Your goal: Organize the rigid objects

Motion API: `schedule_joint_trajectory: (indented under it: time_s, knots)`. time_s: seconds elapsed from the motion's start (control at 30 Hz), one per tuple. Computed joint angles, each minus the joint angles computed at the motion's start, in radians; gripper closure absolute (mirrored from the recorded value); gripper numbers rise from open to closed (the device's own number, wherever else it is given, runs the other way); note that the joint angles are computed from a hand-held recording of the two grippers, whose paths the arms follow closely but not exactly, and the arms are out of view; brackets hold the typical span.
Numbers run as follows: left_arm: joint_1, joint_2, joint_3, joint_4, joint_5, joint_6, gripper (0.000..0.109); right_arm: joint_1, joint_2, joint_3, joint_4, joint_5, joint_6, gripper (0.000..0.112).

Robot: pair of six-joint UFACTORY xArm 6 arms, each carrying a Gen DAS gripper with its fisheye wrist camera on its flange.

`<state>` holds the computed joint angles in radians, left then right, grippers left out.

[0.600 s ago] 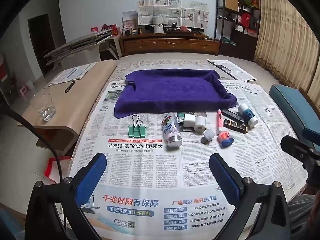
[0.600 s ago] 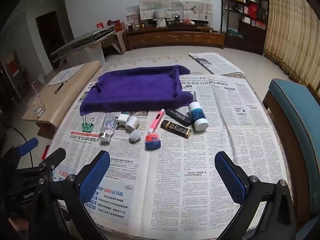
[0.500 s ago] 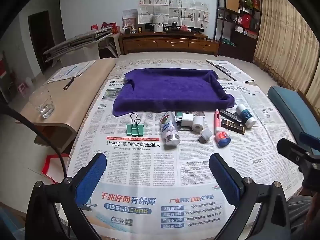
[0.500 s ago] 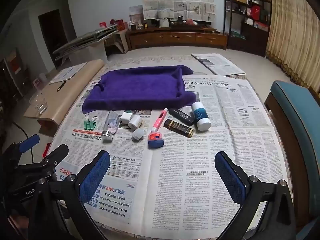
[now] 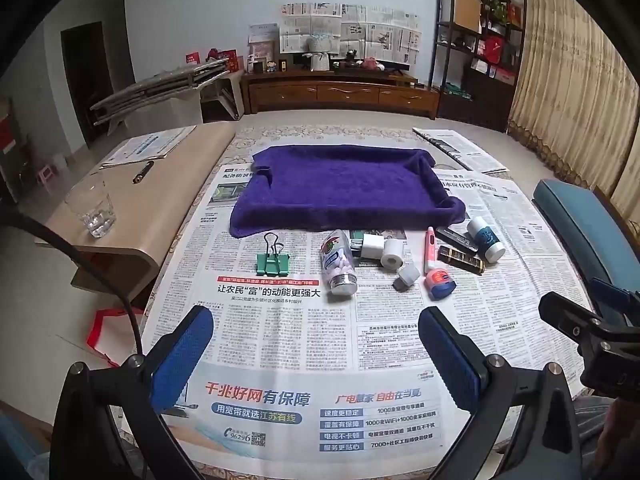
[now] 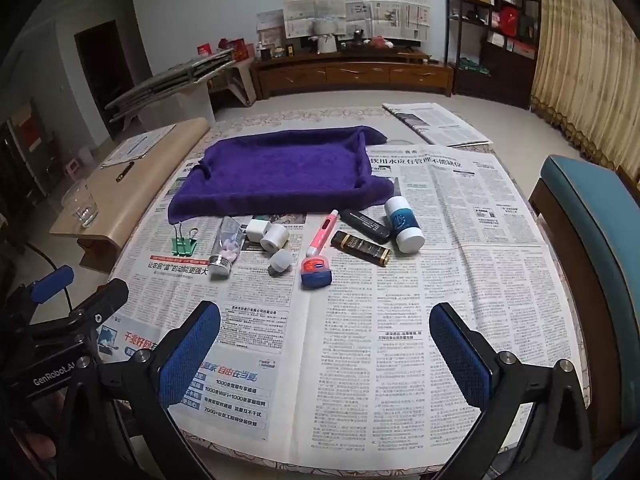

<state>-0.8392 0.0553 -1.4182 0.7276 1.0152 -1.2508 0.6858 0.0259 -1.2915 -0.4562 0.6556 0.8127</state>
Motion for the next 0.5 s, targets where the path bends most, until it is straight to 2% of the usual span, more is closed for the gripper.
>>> schedule_joint_trajectory:
  time_s: [0.5]
  knots:
    - [0.003,-0.003,0.004,-0.016,-0.014,0.003,0.006,-0.001,-0.002,0.000,-0.012,0.005,0.007,0.010]
